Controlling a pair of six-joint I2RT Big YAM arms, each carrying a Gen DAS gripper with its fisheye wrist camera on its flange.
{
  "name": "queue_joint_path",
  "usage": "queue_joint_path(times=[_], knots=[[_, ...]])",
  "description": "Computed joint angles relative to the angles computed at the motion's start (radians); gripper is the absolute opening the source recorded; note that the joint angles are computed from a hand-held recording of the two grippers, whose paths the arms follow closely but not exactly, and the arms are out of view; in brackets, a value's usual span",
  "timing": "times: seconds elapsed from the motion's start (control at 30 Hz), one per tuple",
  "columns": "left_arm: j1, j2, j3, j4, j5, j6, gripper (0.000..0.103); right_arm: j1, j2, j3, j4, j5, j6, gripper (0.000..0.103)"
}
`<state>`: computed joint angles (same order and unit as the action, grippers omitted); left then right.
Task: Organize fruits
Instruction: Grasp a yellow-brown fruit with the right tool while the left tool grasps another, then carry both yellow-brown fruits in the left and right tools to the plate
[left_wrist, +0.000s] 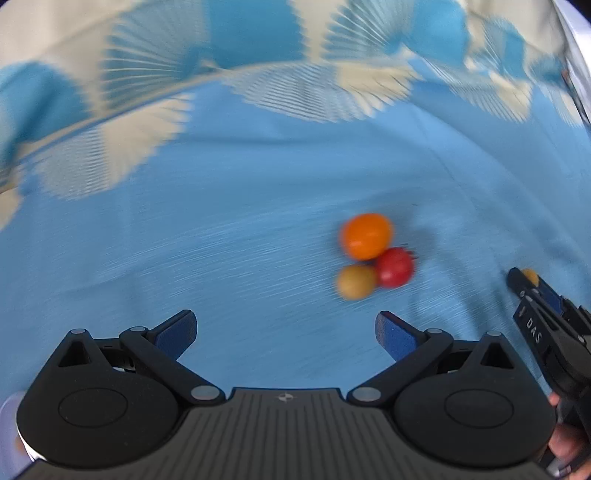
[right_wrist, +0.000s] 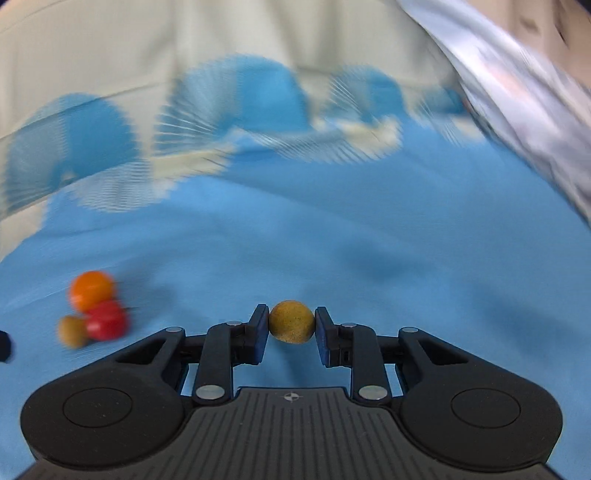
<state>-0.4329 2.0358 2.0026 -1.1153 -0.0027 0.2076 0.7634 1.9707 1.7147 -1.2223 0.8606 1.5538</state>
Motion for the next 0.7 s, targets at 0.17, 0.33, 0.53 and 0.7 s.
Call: queue_joint_path(times=[0.17, 0.33, 0.53, 0.7], knots=[[-0.037, 0.084, 0.082, -0.022, -0.030, 0.034, 0.102, -0.009, -0.011, -0.034, 0.063, -0.005, -0.017, 0.028], [-0.039, 0.119, 0.138, -0.051, 0.030, 0.080, 0.081, -0.008, -0.022, -0.057, 0.084, 0.001, -0.019, 0.028], [-0.032, 0.059, 0.066, -0.009, 0.054, 0.061, 0.032, -0.008, -0.017, -0.045, 0.074, 0.009, -0.007, 0.028], [-0.020, -0.073, -0.082, 0.075, 0.051, 0.068, 0.032, -0.004, -0.029, -0.059, 0.094, 0.028, 0.008, 0.028]])
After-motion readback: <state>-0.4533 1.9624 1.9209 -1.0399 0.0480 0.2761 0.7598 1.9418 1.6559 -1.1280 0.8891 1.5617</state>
